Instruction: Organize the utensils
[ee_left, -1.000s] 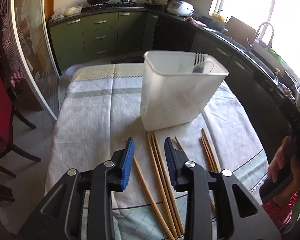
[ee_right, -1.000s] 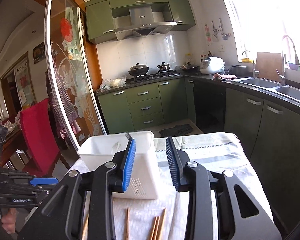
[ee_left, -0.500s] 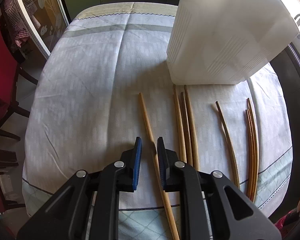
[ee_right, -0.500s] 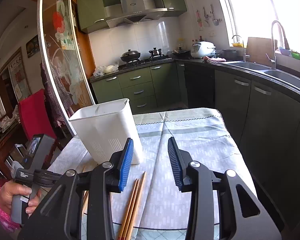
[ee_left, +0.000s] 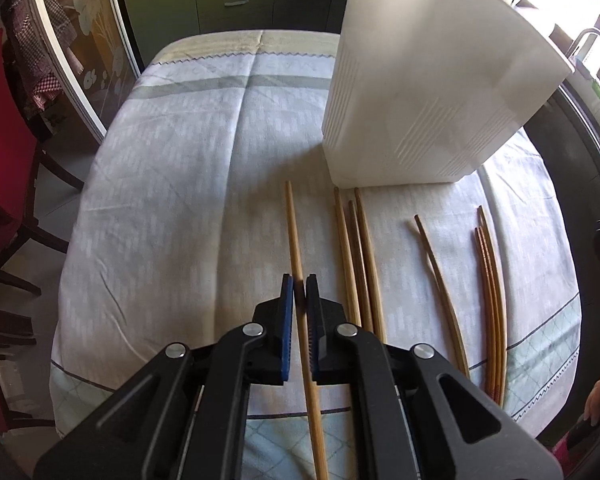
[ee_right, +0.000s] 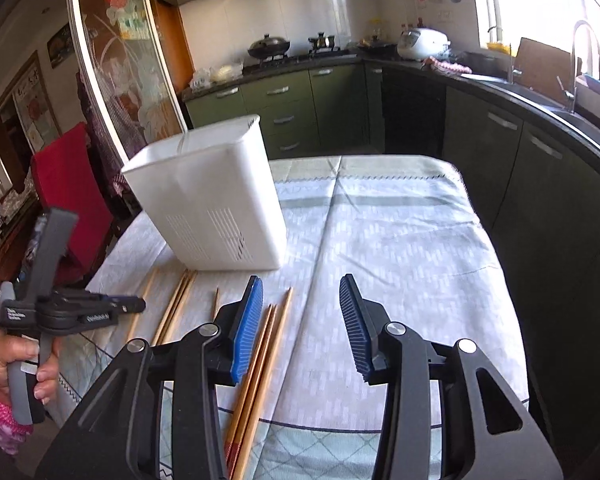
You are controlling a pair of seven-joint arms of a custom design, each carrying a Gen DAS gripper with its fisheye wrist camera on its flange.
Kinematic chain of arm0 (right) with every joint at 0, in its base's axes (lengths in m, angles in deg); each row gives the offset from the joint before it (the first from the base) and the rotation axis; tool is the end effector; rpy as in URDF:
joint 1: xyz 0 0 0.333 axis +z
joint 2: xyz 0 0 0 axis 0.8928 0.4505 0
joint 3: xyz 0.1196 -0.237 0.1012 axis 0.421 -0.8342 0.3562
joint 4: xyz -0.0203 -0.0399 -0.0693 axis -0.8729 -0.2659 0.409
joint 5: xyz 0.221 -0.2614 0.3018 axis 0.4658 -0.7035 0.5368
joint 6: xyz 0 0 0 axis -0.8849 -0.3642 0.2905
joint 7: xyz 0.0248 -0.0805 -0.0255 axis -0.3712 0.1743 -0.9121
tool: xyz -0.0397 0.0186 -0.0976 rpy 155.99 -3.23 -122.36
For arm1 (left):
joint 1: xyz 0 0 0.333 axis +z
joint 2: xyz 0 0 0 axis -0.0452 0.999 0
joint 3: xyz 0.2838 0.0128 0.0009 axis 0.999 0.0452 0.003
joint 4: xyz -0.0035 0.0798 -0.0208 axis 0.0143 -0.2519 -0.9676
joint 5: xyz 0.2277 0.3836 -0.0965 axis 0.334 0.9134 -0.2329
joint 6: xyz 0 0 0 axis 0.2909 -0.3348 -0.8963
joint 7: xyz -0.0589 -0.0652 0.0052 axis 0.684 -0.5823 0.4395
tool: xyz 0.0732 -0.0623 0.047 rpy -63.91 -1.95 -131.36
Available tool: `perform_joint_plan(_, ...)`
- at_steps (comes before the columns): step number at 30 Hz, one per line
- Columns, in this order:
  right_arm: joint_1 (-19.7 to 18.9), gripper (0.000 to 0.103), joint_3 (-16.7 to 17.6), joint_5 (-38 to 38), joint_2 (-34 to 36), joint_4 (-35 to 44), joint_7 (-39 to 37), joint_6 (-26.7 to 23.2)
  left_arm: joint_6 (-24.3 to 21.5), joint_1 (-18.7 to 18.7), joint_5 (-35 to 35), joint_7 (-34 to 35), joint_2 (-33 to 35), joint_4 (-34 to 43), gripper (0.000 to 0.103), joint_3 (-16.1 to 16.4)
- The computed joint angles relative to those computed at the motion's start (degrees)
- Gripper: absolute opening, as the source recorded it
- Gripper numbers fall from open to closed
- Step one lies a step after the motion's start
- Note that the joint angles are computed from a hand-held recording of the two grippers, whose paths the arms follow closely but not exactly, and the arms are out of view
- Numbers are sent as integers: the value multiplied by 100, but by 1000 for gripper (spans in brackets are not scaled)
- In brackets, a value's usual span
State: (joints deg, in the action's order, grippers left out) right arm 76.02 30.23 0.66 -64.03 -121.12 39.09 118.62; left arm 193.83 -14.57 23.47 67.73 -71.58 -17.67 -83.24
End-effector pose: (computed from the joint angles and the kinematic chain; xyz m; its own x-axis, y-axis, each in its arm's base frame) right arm 0.6618 0.1951 0.4911 0.2026 -0.9625 -0.1805 -0.7390 -0.0293 -0.6731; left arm 0.7070 -0.2389 0.4886 -0.0366 -0.9960 0.0819 -0.9155 0.0005 -0.4024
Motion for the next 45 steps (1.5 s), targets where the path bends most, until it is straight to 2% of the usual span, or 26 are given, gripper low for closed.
perform_joint_plan(5, -87, 40, 93, 305, 947, 1149, -231, -1375, 1056, 79, 69, -135, -841, -1006, 6, -5)
perform_joint_plan(8, -99, 32, 118, 220, 1367, 1647, -111, -1821, 1648, 151, 208, -232, -1325, -1593, 6, -31)
perform_joint_plan(12, 4, 23, 60, -210, 1645, 2016, 211, -2097, 2148, 248, 367, -276, -1749, -2074, 6, -119)
perform_joint_plan(14, 30, 23, 64, -347, 1700, 2095, 280, -2182, 2314, 294, 388, -223, -1836, -2175, 6, -162)
perform_joint_plan(21, 189, 17, 46, -817, 1806, 2303, 490, -2537, 2565, 364, 280, -13, -2010, -2371, 6, -267)
perform_joint_plan(23, 272, 12, 15, -1019, 1864, 2398, 578, -2638, 2507, 380, 278, -1, -1938, -2306, 6, -275)
perform_joint_plan(27, 417, 11, -37, -1388, 1988, 2551, 797, -2656, 2085, 393, -227, 293, -1660, -1993, 6, -233)
perform_joint_plan(30, 424, 9, -13, -1435, 2032, 2590, 816, -2624, 1709, 368, -119, 219, -1418, -1731, 6, -196)
perform_joint_plan(36, 104, 6, 170, -731, 1512, 1979, 513, -2125, 638, 290, -161, 234, -577, -772, 6, -87)
perform_joint_plan(45, -10, 6, 205, 99, 539, 999, -138, -1414, -372, -13, 265, -16, 527, 536, 7, 136)
